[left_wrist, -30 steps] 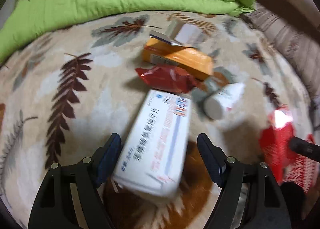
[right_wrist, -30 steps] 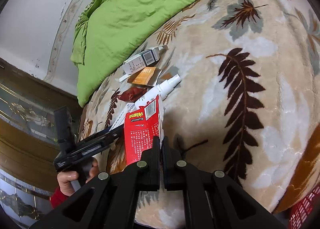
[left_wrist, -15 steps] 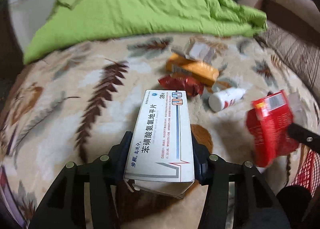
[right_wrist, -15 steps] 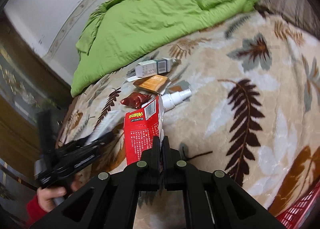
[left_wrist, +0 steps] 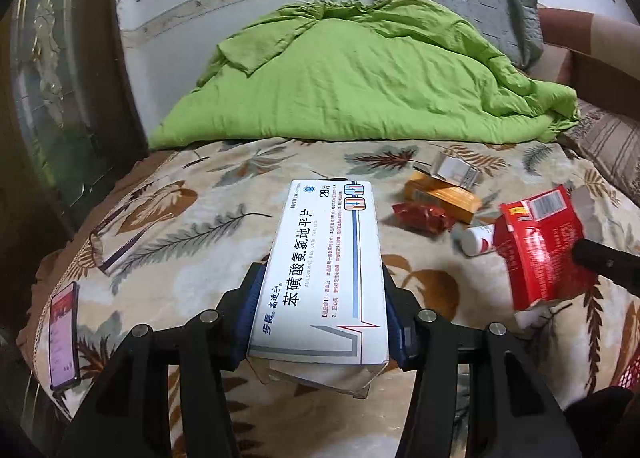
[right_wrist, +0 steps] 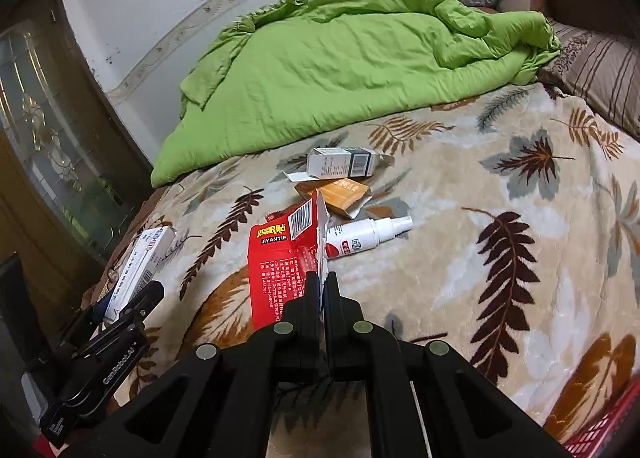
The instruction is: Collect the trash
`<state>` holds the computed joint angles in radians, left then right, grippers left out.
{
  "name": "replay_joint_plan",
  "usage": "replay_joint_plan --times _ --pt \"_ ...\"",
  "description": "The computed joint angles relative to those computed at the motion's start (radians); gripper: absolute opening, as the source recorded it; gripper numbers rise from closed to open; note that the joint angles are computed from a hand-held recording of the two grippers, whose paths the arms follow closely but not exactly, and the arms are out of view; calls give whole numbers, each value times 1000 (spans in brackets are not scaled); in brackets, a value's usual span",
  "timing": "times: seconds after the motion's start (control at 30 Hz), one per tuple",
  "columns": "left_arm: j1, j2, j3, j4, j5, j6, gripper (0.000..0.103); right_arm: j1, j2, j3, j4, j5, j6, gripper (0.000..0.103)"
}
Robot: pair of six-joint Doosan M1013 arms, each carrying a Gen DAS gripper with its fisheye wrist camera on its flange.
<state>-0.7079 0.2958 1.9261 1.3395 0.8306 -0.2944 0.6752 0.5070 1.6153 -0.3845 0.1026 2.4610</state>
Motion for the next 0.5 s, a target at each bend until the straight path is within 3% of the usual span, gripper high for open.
replay_joint_plan --times 0.13,0.5 --pt "0 2 4 2 4 -6 52 -6 -2 6 66 -8 -42 3" --pt "-1 2 9 0 -13 -15 52 -2 5 -12 72 32 -63 3"
